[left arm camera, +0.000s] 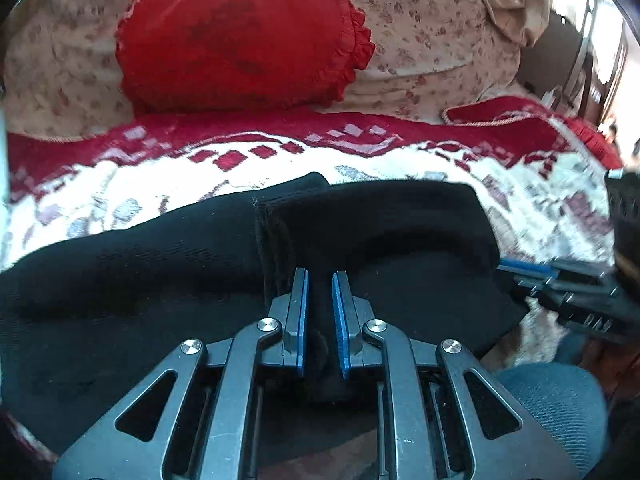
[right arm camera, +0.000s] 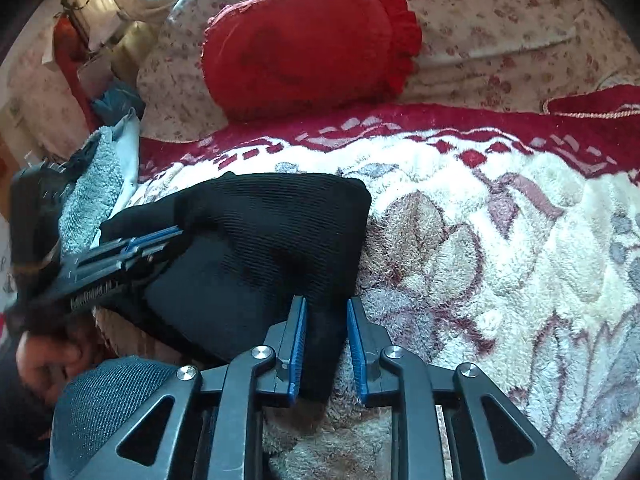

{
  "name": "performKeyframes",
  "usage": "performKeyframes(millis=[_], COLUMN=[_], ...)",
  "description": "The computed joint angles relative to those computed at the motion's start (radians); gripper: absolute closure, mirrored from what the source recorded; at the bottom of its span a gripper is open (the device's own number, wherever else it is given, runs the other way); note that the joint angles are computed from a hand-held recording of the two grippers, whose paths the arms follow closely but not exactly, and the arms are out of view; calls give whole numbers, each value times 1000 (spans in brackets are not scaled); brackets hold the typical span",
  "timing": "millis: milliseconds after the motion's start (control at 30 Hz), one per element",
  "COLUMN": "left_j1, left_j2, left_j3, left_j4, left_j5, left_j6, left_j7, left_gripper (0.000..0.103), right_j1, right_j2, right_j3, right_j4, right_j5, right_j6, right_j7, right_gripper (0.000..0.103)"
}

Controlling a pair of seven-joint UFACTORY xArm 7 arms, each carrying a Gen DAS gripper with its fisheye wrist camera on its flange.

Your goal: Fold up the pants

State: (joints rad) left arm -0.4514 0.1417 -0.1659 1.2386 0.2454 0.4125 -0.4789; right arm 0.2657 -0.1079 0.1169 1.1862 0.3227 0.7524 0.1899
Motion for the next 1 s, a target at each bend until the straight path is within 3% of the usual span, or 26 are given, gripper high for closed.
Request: performKeyframes(millis=[133,267,300,367,467,567,633,733,833,900,933,1000], left_j1=[16,30,25,14,25,37,23,7,3,19,26,19], left_j2=[-5,-10,-10,-6,-1,-1,-4,27,122,153,143,139], left_j3=[-10,-15,-11,-3,-13,-24,-15,-7,7,4,2,9], left_j4=[0,-35,-36,-28,-23,20,45,120,240,248,222,220], left_j5=[-53,-129,-115,-76,-112,-171,-123,-62,-84,-139,-159,-157], left_j6=[3,-57,-59,-51,-52,-2,-20,-3,142,172,134,140], left_j7=[52,79,69,46,85,149,147,154,136,141,145,134], left_gripper=[90,90,90,90,90,90,90,90,90,90,90,90], right_j1=[6,-51,-47,24,11,19,19,17,38,93,58,50], right_j2=[-40,-96,-83,-12,106,103,81,31,-14,-23,-8,8], right_j3=[-17,50,51,2,25,29,28,15,-6,-54,-23,-15], right_j4=[-45,-95,-83,-21,59,62,33,-13,-55,-48,-30,-27], right_j5=[49,-163,-180,-135,-224,-289,-296,-185,62,168,158,175], right_j6=[-59,-304,-319,-284,-167,-174,-196,-251,-311,-242,-158,-117], right_j7=[-10,105,98,9,39,56,52,10,-135,-175,-146,-134], right_gripper=[84,84,84,85,85,85,85,85,85,85,84,84])
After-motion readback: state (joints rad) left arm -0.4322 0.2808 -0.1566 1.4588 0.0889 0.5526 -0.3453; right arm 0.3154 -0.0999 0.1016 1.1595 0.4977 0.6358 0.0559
